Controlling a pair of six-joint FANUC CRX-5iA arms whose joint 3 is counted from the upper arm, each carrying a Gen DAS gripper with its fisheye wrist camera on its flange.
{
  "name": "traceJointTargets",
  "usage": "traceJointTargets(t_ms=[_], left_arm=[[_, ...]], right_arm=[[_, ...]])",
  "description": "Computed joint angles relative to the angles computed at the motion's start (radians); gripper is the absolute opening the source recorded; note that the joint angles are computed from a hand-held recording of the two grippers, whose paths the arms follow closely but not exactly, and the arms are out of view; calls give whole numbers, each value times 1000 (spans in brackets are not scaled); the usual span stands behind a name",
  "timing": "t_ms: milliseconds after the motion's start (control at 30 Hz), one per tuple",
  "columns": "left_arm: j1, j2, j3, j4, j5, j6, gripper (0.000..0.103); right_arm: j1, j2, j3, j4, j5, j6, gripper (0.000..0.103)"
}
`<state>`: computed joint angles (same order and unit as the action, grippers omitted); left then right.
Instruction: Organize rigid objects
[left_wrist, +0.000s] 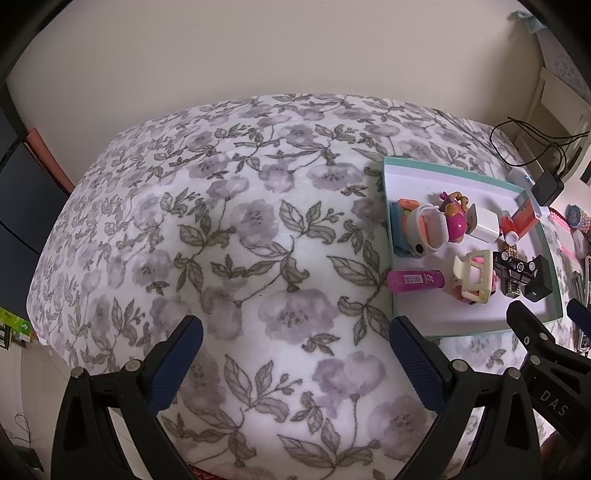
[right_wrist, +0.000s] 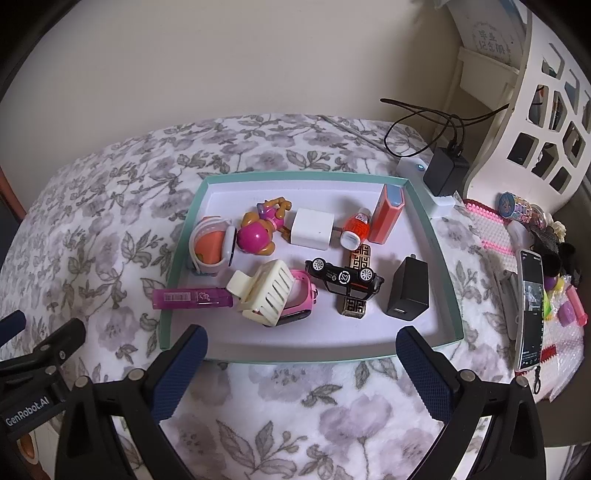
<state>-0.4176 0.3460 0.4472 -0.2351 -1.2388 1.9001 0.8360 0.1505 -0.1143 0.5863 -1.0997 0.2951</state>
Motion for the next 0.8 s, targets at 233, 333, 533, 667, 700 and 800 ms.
traceJointTargets(t_ms=[233, 333, 533, 667, 700, 800], left_arm=[[0, 3, 6, -5, -9, 10, 101], [0, 5, 10, -13, -19, 19, 101], [-2, 5, 13, -23, -23, 20, 101], [-4, 9, 20, -30, -32, 20, 101], [-4, 9, 20, -30, -33, 20, 101], [-3, 8, 21, -34, -33, 25, 101]], right_arm=[[-1, -2, -3, 2, 2, 1, 103], [-1, -2, -3, 2, 2, 1, 103], [-2, 0, 0, 0, 2, 3, 103], [-5, -3, -5, -4, 6, 8, 103], [-6, -3, -5, -5, 6, 10, 103], [-6, -2, -5, -6, 7, 12, 103]])
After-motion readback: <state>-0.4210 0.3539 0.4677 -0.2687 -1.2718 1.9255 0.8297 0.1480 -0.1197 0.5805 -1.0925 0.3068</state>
